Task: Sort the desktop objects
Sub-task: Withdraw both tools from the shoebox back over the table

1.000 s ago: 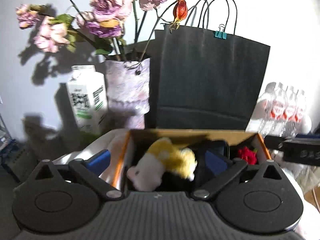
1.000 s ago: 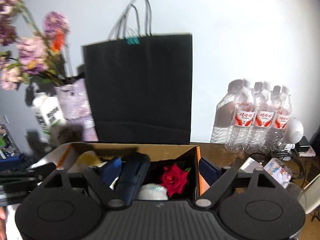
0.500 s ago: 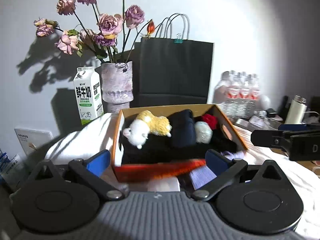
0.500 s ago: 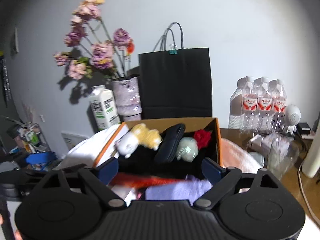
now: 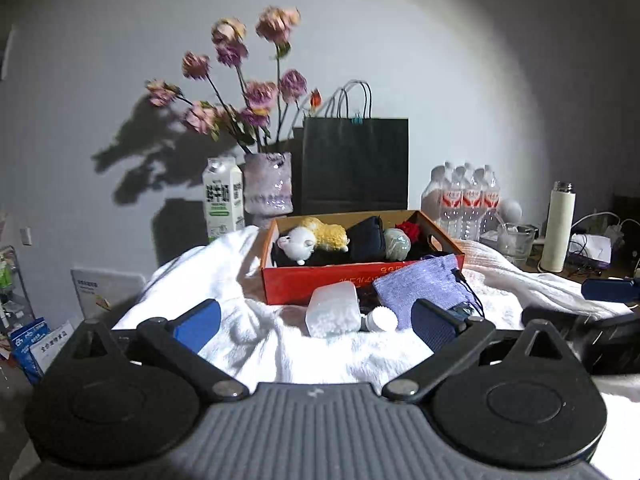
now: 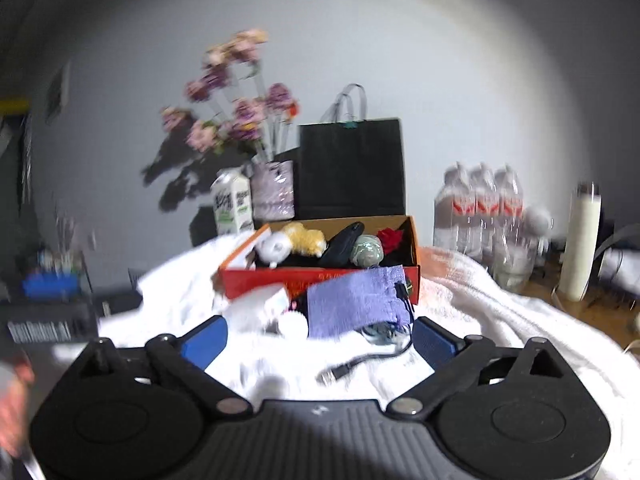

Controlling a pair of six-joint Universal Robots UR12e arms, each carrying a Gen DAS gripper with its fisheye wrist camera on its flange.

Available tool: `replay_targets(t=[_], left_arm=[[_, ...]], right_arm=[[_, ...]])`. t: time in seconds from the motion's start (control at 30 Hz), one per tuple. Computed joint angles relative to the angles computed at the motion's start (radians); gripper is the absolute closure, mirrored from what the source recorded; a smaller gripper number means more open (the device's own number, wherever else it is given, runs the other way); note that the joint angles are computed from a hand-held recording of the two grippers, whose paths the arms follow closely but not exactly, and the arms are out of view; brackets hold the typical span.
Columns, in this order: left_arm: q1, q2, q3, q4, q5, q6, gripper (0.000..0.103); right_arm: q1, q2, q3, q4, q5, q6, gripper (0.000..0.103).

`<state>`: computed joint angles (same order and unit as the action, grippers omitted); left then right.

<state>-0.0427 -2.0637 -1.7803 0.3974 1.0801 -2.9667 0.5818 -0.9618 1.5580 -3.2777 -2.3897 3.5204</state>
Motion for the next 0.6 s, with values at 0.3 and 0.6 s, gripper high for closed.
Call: replay_targets(t=[0.3, 0.6], left_arm=[[0.018, 0.032, -0.135, 0.094, -0.003, 0.046, 0.0], [0.014, 0.028, -0.125, 0.027, 0.038, 0.065, 0.0]], right_arm=[[0.083, 0.095, -0.039, -0.153, -0.167, -0.299, 0.001], [0.089, 0.119, -0.06, -0.153, -0.192, -0.4, 0.001]])
